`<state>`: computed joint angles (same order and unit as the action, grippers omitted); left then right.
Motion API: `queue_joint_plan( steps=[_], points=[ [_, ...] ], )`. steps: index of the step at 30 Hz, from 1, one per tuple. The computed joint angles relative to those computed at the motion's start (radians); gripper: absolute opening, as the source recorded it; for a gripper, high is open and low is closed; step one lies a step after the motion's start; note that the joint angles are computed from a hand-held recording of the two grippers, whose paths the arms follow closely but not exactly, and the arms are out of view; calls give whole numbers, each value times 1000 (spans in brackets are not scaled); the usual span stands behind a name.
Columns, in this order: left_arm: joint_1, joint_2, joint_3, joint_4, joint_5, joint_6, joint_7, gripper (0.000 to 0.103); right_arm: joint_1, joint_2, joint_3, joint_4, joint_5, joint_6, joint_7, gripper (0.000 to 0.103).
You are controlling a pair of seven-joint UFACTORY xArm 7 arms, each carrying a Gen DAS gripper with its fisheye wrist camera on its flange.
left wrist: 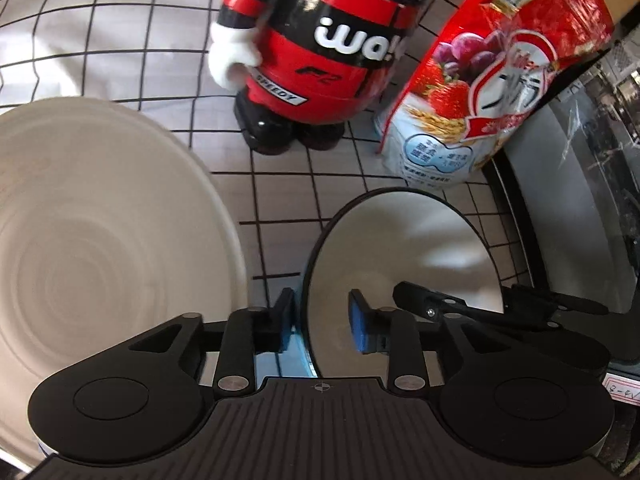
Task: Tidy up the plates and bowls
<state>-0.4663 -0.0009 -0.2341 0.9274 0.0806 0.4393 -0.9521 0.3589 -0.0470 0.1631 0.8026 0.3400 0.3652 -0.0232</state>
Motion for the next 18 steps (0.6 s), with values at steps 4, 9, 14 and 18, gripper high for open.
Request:
queue_joint_plan(
  steps=[4,9,14,18],
  points=[
    [-7,28,-5,32,-49,2,64,37,-7,-48,-6,-36,-22,-15,10,39],
    [-25,76,1,74,-12,-26,41,37,-20,-100,-22,-86,-85,-41,58,39],
    [-16,115,1,92,-83,-55,107,34,-10,-101,-48,-98,-38,-46,30,39],
    [-11,120,0,82,-135,-60,159,24,-7,-71,-50,-88,3,-52,15,39]
  ],
)
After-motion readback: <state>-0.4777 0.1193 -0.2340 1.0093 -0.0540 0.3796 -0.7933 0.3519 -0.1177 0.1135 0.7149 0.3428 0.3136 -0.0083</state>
